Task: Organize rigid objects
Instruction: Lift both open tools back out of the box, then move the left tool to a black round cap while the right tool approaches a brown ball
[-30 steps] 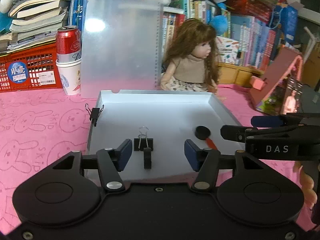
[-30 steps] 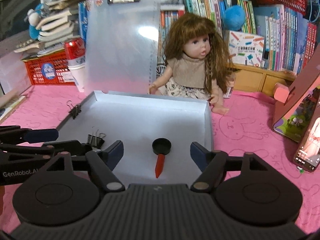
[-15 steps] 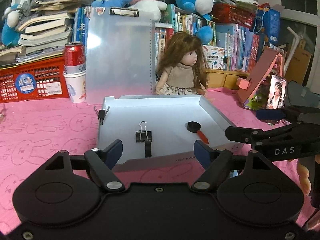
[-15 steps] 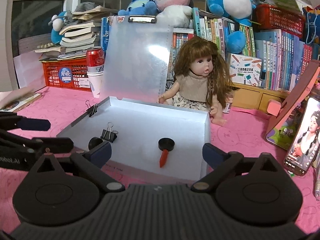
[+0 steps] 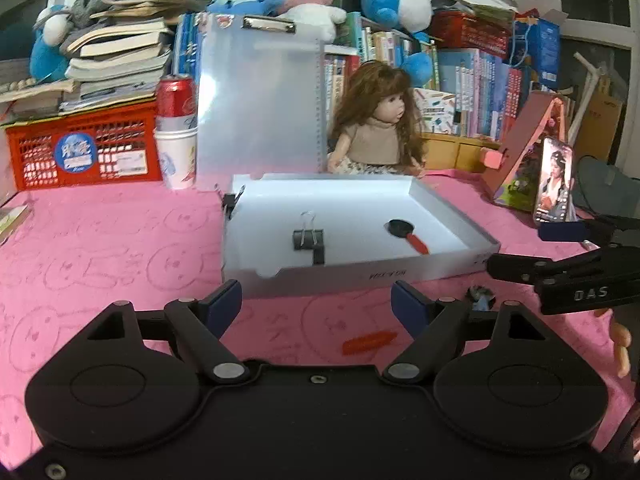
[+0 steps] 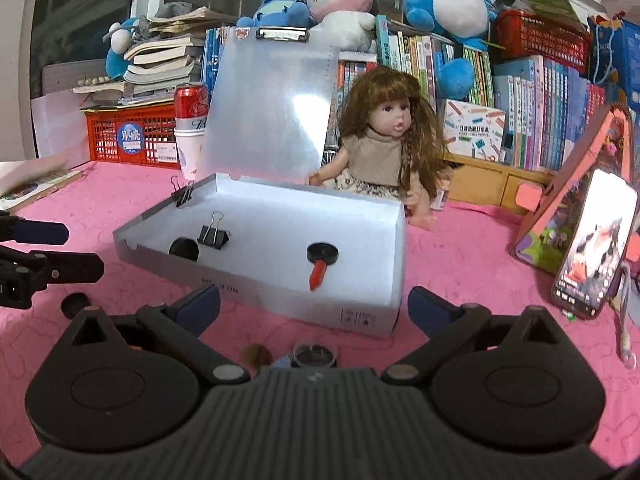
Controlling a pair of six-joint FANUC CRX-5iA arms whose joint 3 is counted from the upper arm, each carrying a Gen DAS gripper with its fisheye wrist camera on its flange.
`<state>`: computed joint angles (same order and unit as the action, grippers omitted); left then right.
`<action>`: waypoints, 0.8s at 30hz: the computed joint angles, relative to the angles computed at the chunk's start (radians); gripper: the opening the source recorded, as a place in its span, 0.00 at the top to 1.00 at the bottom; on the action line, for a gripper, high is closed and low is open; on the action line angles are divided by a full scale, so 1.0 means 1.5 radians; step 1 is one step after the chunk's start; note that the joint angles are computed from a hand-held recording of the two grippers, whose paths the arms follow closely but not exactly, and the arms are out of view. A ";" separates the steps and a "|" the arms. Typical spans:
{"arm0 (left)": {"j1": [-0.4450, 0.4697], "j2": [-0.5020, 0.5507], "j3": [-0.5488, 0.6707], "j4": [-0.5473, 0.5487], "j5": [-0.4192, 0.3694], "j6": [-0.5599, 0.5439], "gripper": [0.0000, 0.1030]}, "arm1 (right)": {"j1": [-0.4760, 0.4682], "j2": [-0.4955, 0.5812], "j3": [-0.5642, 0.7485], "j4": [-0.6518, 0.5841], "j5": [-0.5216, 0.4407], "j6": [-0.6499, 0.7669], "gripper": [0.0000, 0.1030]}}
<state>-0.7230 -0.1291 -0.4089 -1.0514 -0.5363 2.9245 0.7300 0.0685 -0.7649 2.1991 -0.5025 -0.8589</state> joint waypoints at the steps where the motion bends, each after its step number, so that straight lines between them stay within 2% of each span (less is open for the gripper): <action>1: -0.007 0.001 -0.002 -0.011 -0.009 0.013 0.22 | 0.001 -0.001 -0.004 0.002 -0.001 -0.005 0.00; 9: -0.061 0.016 -0.013 -0.084 -0.079 0.100 0.21 | 0.011 -0.002 -0.031 0.010 -0.024 -0.056 0.00; 24: -0.070 0.026 -0.032 -0.079 -0.090 0.121 0.22 | 0.035 0.000 -0.064 -0.040 -0.050 -0.076 0.00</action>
<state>-0.8274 -0.0897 -0.4569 -1.1699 -0.6713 3.1053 0.7822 0.0682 -0.8614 2.1396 -0.5779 -0.9731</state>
